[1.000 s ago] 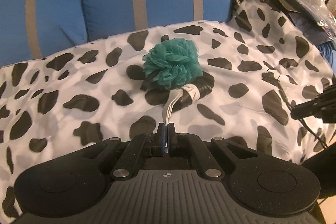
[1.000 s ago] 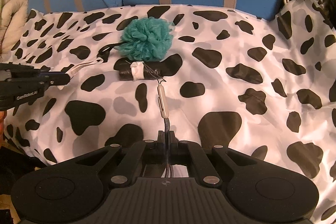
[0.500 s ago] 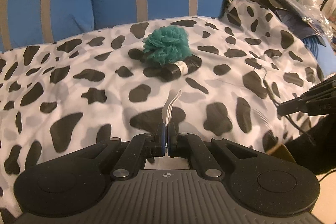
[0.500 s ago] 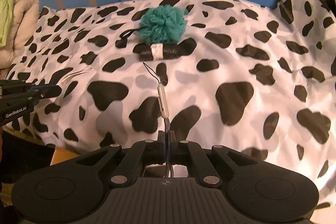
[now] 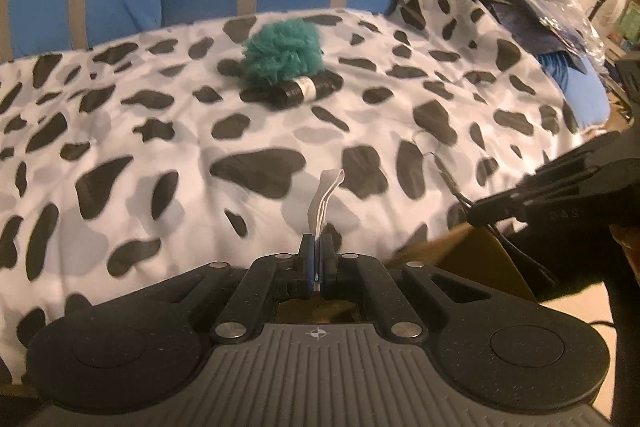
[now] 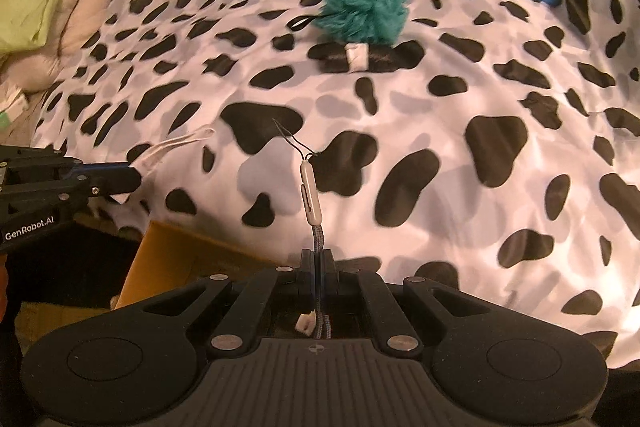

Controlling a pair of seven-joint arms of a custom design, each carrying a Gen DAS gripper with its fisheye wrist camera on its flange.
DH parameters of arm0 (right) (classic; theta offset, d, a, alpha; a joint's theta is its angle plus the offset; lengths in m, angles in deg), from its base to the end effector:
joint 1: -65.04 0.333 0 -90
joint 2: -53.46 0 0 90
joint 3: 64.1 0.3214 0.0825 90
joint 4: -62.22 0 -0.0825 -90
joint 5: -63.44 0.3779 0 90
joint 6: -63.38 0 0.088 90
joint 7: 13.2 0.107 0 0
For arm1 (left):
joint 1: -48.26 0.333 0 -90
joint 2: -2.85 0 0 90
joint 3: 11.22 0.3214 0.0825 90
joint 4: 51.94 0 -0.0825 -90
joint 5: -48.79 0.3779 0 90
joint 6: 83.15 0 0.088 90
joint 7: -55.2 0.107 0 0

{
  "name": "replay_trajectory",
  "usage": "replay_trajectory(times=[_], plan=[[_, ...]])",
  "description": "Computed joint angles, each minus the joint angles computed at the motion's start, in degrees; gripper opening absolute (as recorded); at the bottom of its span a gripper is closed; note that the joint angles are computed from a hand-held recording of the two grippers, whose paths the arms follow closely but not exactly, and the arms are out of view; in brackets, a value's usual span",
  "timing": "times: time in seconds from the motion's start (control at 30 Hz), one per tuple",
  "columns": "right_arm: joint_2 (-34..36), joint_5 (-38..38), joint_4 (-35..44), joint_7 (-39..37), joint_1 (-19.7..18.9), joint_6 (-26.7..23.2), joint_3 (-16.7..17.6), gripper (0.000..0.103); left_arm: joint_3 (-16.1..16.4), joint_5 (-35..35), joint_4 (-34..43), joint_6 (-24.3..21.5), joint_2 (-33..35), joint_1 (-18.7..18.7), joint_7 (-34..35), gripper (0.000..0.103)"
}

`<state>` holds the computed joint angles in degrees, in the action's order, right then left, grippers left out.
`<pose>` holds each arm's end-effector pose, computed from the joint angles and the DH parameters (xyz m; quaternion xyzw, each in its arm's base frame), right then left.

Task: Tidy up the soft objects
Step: 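Carry the white cable into the cardboard box and open the right gripper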

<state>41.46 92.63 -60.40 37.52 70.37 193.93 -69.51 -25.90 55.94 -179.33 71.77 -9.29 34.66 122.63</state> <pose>0.5171 0.0080 0.5407 -0.8039 0.5245 -0.0528 0.2754 0.4585 -0.2612 0.5475 -0.5923 0.7299 -0.2913 0.1777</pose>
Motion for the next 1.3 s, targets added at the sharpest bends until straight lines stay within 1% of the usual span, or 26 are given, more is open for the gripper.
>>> replay_trajectory(times=[0.1, 0.33, 0.4, 0.47, 0.57, 0.83, 0.97, 1.07, 1.1, 1.13, 1.17, 1.2, 1.23, 1.3], plan=[[-0.94, -0.44, -0.72, -0.36, 0.15, -0.95, 0.13, 0.004, 0.52, -2.47, -0.9, -0.99, -0.98, -1.08, 1.56, 0.003], [-2.11, -1.56, -1.51, -0.44, 0.56, -3.3, 0.23, 0.004, 0.47, -5.31, -1.12, -3.24, -1.98, -2.03, 2.67, 0.003], [-2.54, -2.38, -1.91, -0.75, 0.72, -4.0, 0.4, 0.004, 0.3, -5.72, -0.48, -5.11, -1.72, -2.29, 3.06, 0.003], [-2.94, -3.2, -2.31, -0.92, 0.86, -4.75, 0.52, 0.004, 0.29, -6.29, 0.7, -8.26, -0.93, -2.6, 3.82, 0.003], [-3.5, -4.8, -3.03, -1.13, 1.05, -5.21, 0.87, 0.004, 0.43, -7.22, 1.72, -10.92, -0.13, -2.87, 4.98, 0.003], [-3.59, -7.72, -3.47, -1.99, 1.67, -7.05, 1.24, 0.004, 0.32, -8.42, 2.16, -12.89, 0.04, -3.1, 6.23, 0.003], [-3.33, -8.04, -3.2, -2.44, 1.78, -8.1, 1.16, 0.004, 0.22, -8.55, 2.57, -13.34, 0.4, -3.2, 6.81, 0.003], [-2.69, -8.67, -2.56, -2.68, 1.78, -9.53, 1.32, 0.006, 0.17, -8.44, 2.82, -13.83, 0.6, -3.14, 6.72, 0.005], [-2.68, -9.09, -2.58, -2.78, 1.78, -9.6, 1.5, 0.01, 0.08, -8.17, 3.06, -14.25, 0.79, -3.09, 6.59, 0.005], [-2.73, -9.65, -2.67, -2.76, 1.79, -9.56, 1.72, 0.026, 0.04, -8.09, 3.54, -15.16, 1.17, -3.11, 6.62, 0.01], [-2.86, -10.08, -2.87, -2.9, 1.82, -9.21, 1.87, 0.038, -0.14, -7.52, 4.32, -16.67, 1.79, -3.02, 6.29, 0.016], [-3.08, -10.46, -3.18, -3.04, 1.86, -8.63, 2.01, 0.068, -0.3, -6.84, 5.06, -18.12, 2.4, -2.93, 5.83, 0.033], [-3.47, -10.83, -3.66, -3.28, 1.94, -7.71, 2.16, 0.088, -0.46, -6.12, 5.58, -19.21, 2.86, -2.86, 5.34, 0.045], [-3.57, -11.07, -3.83, -3.66, 2.14, -7.19, 2.1, 0.095, -0.5, -5.43, 6.2, -20.66, 3.33, -2.89, 4.91, 0.047]])
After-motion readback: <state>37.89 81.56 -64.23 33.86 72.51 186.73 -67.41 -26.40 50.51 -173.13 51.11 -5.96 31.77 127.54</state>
